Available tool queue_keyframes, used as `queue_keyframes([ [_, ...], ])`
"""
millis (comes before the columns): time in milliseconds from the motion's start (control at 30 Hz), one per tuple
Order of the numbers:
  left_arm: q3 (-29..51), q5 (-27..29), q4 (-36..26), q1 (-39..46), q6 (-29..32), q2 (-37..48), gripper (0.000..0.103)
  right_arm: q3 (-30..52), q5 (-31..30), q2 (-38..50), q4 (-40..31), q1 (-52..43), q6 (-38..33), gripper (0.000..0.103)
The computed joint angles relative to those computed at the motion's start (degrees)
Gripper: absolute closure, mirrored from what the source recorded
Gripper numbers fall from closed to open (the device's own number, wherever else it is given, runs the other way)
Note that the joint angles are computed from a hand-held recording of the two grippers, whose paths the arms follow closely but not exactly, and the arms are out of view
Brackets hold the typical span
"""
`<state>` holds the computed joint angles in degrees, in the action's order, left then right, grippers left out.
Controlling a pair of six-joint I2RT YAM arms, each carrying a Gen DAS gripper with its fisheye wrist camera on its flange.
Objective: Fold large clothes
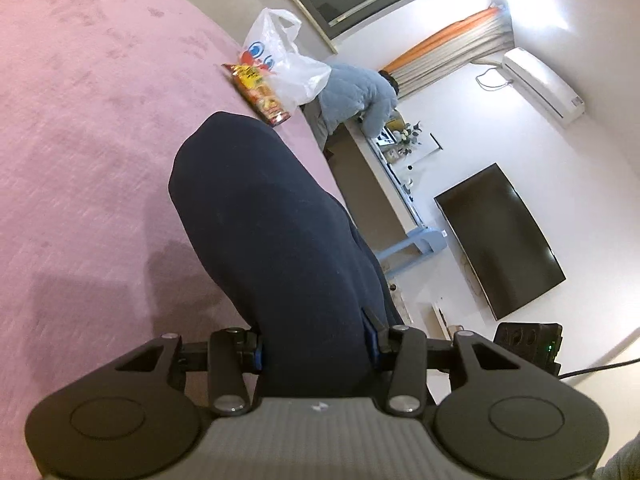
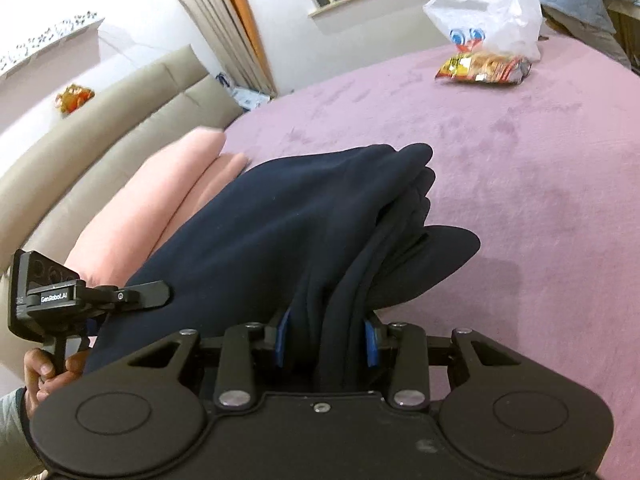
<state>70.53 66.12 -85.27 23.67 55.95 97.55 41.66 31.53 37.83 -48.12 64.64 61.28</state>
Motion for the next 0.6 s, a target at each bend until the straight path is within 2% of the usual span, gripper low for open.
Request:
queue_keyframes([
  [100,-4.96,-3.25,-3.51,6.2,10.59,2.19,0.057,-2.95,3.55,3.78,1.41,8.86,8.61,0.058],
  [167,-9.5,-5.72,-1.85,10.11,14.28,3.26,0.057,-6.64,4.97,5.61,3.38,14.09,13.88,0.058],
  [300,-18.82,-10.47,8.24,16.98,18.37,7.46,0.055,-13.63,6.29,11.42,9.72,20.82,21.91,0.057],
  [400,-17.67,-9.37,6.13,22.16,23.21,17.26,0.051,-18.74,11.93,9.69,12.37,26.93,28.62,0.051],
  [433,-17.14,-9.29,4.77,23.54,25.4,18.69,0.051,-19.22,13.0,9.08,11.91,28.0,29.9,0.05],
  [500,-18.25,-9.95,4.19,26.63,28.99,16.1,0.05,-18.15,15.3,10.27,9.18,30.87,32.77,0.045],
  [567,-19.55,-11.64,2.9,31.07,31.71,11.29,0.05,-14.66,17.56,13.93,2.68,34.5,39.4,0.039],
  [600,-19.72,-12.68,1.37,33.84,33.68,8.95,0.051,-11.72,19.32,16.59,-3.3,37.81,45.71,0.035],
])
